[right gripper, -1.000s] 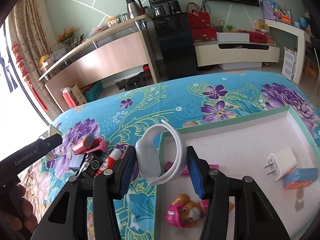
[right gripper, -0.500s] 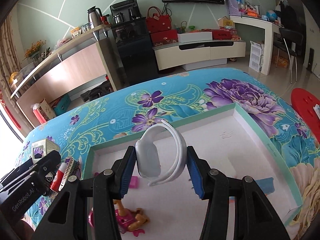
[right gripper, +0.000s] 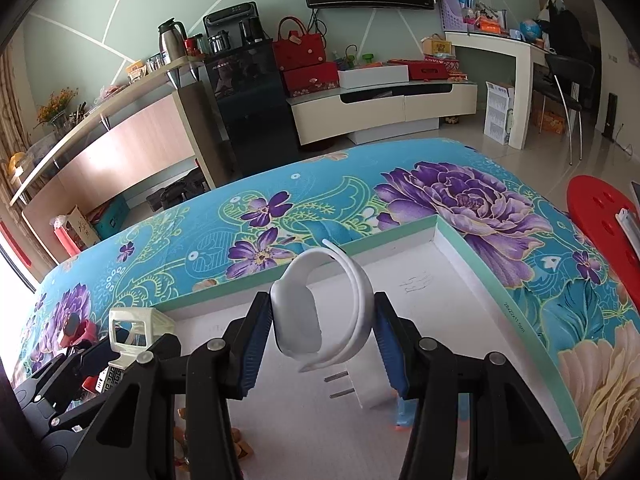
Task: Organize rigid objects
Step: 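Open the left gripper to drop the clip in the tray while the right gripper releases the watch band, then move both grippers back to the pile toward the black box and gold bar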
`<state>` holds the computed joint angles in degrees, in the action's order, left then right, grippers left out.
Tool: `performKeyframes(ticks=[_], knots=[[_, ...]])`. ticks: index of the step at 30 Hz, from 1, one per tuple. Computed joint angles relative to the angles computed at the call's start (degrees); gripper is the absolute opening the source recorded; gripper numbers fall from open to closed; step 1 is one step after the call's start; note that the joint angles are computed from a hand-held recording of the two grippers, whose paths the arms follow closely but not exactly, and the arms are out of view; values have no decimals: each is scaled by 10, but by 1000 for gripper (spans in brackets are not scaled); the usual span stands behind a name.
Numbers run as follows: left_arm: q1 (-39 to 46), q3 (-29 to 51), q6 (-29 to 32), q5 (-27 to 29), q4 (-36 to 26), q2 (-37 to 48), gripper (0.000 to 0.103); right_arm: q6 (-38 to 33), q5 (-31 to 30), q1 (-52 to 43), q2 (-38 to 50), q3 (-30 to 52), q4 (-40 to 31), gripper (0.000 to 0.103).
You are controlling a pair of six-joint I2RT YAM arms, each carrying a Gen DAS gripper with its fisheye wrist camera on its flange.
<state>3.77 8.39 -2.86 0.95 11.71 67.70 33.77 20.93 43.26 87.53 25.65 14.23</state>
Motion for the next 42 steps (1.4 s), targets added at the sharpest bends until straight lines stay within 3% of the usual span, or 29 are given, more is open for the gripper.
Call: performKeyframes(ticks=[9, 13, 21, 23, 26, 35, 42], knots=[[4, 5, -3, 13, 5, 37, 58, -8, -9, 14, 26, 16, -11, 53], [4, 4, -4, 10, -1, 33, 71, -6, -15, 13, 30, 20, -22, 53], [17, 5, 4, 12, -52, -18, 78, -4, -10, 16, 12, 17, -38, 53], [17, 5, 5, 9, -69, -40, 82, -3, 3, 21, 3, 19, -50, 63], [26, 6, 12, 10, -99, -78, 84, -3, 23, 29, -15, 17, -63, 67], [106, 11, 42, 30, -136, -120, 90, 8, 27, 20, -47, 2, -65, 67], [238, 18, 87, 83, -129, -102, 90, 10, 17, 19, -41, 2, -60, 67]])
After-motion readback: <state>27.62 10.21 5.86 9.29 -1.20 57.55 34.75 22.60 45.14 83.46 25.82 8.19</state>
